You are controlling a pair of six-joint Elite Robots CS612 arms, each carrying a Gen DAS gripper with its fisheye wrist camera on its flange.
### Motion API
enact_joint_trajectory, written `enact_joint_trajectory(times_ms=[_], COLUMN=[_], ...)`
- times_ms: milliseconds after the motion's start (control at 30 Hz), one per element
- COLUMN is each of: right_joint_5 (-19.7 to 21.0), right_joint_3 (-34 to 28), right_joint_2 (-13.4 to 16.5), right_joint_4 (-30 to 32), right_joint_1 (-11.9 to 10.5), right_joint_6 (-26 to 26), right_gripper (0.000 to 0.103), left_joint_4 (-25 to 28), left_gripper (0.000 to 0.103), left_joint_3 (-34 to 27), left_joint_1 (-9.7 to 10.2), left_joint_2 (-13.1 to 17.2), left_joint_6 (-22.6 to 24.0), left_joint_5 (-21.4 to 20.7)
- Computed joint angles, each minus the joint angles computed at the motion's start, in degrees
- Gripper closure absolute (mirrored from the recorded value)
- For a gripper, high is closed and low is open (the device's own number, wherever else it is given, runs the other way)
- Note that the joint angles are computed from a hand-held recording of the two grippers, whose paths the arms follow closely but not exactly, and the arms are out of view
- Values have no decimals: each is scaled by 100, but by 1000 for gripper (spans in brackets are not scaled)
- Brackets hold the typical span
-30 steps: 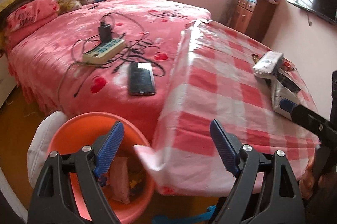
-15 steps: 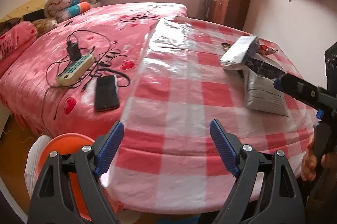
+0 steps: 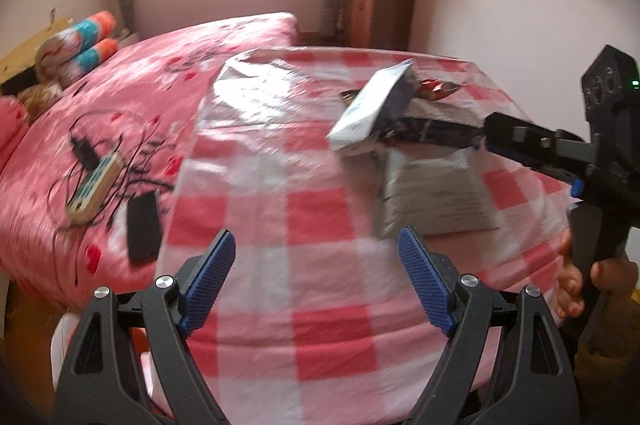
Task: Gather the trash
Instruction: 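Grasp the white milk carton with the left tool while the right tool grasps the red snack bag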
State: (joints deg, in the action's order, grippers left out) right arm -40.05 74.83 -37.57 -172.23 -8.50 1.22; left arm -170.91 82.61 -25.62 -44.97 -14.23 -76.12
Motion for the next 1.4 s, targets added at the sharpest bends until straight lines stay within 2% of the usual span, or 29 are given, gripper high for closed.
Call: enact_joint_trajectory(times_ms=[167, 333, 433, 500, 633, 767, 967, 1033, 1267, 1400], right_joint_5=[-95, -142, -76, -32, 325, 670, 865, 914, 856, 942], right_joint_3=[-113, -275, -428, -555, -964, -1468, -2115, -2370, -3117, -3559], right_joint_2=[76, 185, 269, 344, 575, 832, 1131, 1255, 1579, 1780], right_joint_4=[-151, -127, -46, -28, 205, 706, 1368, 1666, 2579, 3231], right_joint_1=[-134, -233, -280, -306, -386, -427, -415, -411, -353, -322], right_joint_6=[409, 675, 780, 952, 1368, 1519, 1604, 1687, 1560, 1365], right_gripper=[8, 8, 8, 8, 8, 8, 9, 18, 20, 35], left_joint_4=[147, 431, 622, 791, 1076, 1416, 2016, 2228, 2692, 2758], left_gripper=[19, 19, 19, 19, 19, 19, 19, 19, 19, 19], left_joint_3=[-462, -1069, -1486, -1754, -2321, -2918, -3737, -3977, -4621, -4740], left_joint_1=[9, 64, 139, 181, 300, 400, 500, 515, 582, 603], left_joint_2=[170, 464, 687, 834, 1139, 1452, 1884, 2010, 2380, 2469], left_joint_6=[297, 488, 675, 738, 722, 763, 889, 946, 930, 861], left_joint_5=[-324, -738, -1214, -1379, -1875, -2215, -2505, -2528, -2868, -3024])
